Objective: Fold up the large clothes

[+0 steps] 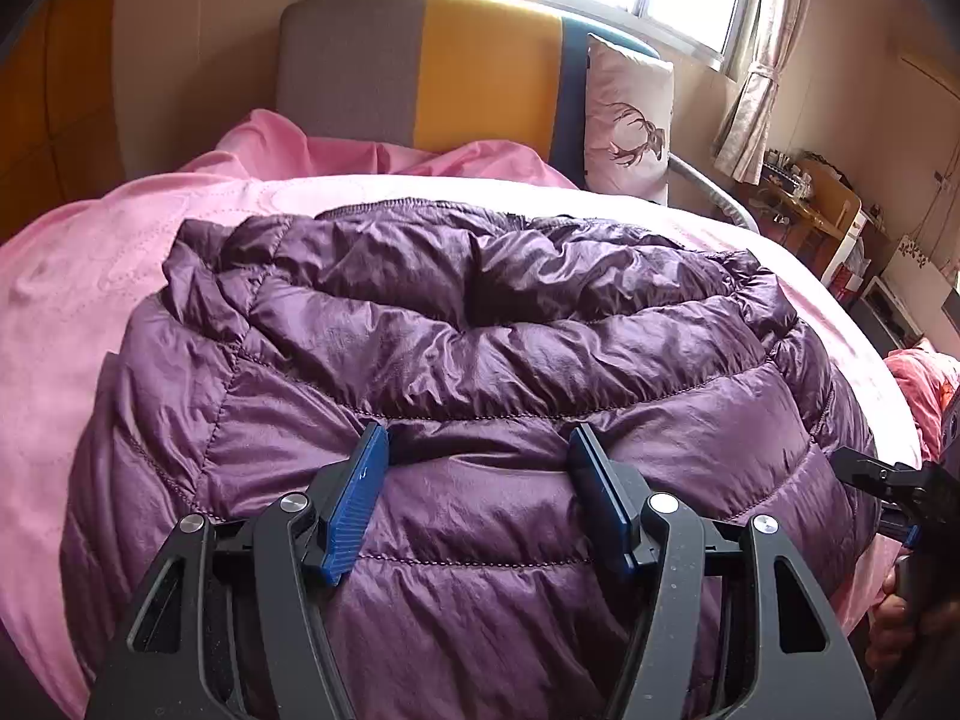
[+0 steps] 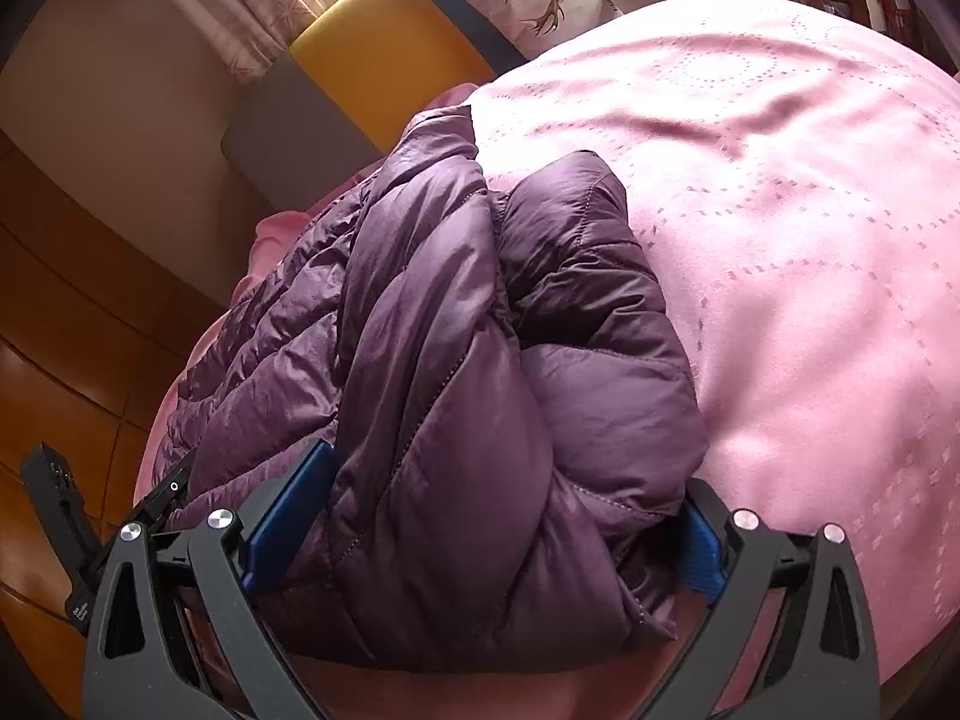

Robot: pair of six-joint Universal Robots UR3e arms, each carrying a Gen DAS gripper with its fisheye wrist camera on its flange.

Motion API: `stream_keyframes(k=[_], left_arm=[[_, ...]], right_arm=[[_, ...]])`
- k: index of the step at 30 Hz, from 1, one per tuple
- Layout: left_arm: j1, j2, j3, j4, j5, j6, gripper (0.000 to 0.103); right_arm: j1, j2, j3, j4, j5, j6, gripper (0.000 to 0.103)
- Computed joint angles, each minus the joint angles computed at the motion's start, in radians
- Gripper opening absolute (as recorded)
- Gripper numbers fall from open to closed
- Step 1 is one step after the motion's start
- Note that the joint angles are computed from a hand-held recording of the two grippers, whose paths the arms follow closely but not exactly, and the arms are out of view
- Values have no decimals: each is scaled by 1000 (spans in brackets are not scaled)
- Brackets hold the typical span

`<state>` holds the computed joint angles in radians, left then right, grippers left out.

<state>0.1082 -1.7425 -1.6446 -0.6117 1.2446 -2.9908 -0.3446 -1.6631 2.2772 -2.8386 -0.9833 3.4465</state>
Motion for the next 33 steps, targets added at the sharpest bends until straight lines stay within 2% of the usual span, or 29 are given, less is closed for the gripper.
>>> stream_keyframes(k=[3,8,11,14,16,17,19,20,22,24,29,33], left_arm=[[-5,-10,-1,8,6,6,61],[54,17,9,-32,-77,-14,61],[25,-22,63,-61,-25,9,61],[-36,-65,77,-27,66,27,61],[-60,-77,75,-8,100,22,61],[-60,-80,75,-5,100,19,61],[-46,-89,74,-9,76,12,61],[-39,-90,70,-9,65,12,61],[-27,-85,54,-4,44,11,61],[-17,-79,41,-4,27,14,61],[43,-60,11,-28,-80,26,61],[75,-50,1,-56,-145,38,61]], right_arm=[[10,15,-5,-14,-7,8,99],[19,50,-9,-61,-15,20,100],[27,65,-18,-72,-22,14,99],[22,57,-12,-69,-20,11,96],[15,49,-14,-54,-4,5,75],[0,40,-10,-34,30,-2,71],[3,35,-18,-14,55,-9,57],[10,35,-26,-5,59,-9,54],[20,29,-40,13,66,-1,40],[39,11,-63,36,56,9,32],[128,-41,-189,93,24,31,27],[258,5,-371,122,-27,39,27]])
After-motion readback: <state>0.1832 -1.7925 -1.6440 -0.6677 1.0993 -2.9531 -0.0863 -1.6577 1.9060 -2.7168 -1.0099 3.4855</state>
